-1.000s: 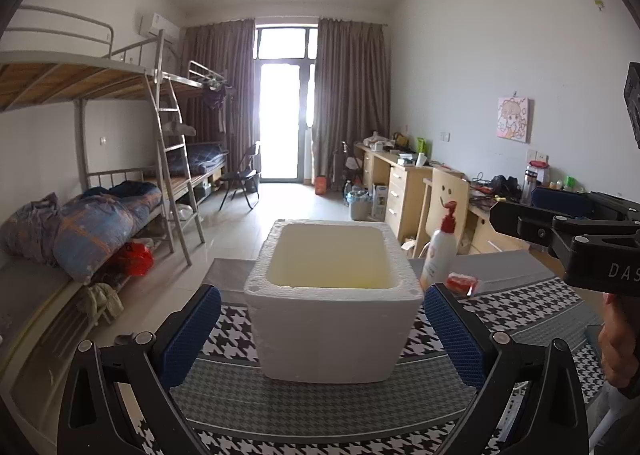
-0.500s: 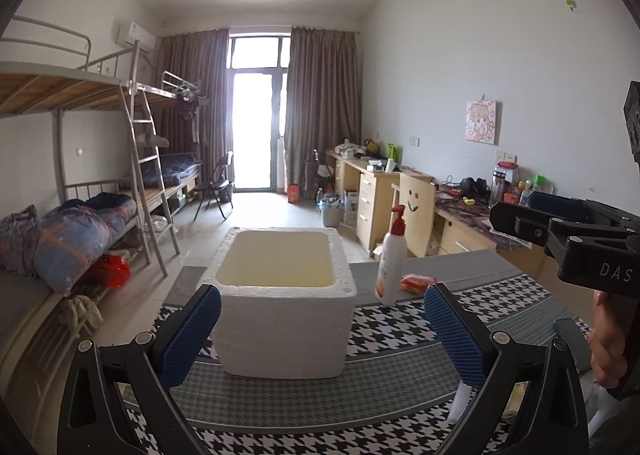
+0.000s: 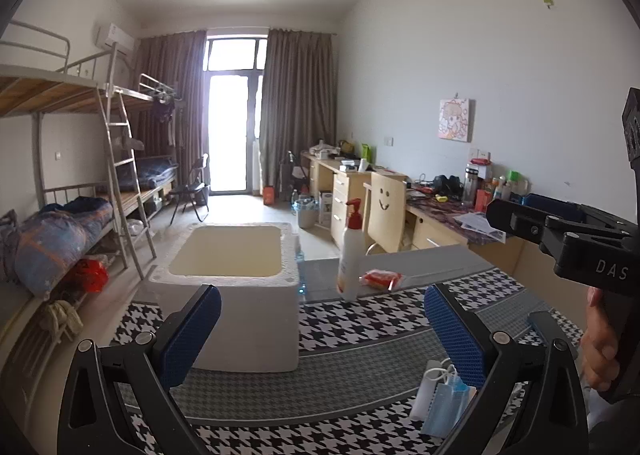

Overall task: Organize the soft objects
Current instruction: 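Move both open tools back to the pile on the table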

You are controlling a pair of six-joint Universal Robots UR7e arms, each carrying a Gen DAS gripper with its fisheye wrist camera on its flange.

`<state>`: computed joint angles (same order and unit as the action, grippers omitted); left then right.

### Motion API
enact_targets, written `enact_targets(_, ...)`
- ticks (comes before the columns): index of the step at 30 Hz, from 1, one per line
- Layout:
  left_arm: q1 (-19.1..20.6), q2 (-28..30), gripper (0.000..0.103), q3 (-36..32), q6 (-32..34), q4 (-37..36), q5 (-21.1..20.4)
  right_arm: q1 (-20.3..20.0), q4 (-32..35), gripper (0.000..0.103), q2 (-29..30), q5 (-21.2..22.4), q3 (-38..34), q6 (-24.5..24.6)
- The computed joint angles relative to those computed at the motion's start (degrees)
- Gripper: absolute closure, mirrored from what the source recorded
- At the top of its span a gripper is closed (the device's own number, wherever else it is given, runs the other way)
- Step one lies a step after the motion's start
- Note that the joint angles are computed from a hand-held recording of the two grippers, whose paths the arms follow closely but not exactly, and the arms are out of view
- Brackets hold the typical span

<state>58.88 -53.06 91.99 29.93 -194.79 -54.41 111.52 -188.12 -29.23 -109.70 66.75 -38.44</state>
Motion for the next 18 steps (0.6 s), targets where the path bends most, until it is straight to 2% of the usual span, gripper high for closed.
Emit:
enact_targets(10, -0.07, -0.21, 0.001, 2.74, -0.19, 0.37, -4.44, -0.94, -5.51, 0.019, -2.27, -1.32, 4.7, 1.48)
enact_targets(18, -0.03, 0.01, 0.001, 3.68, -1.15, 0.34, -6.12, -1.65, -8.54, 0.019, -3.46, -2.84, 7.37, 1.62)
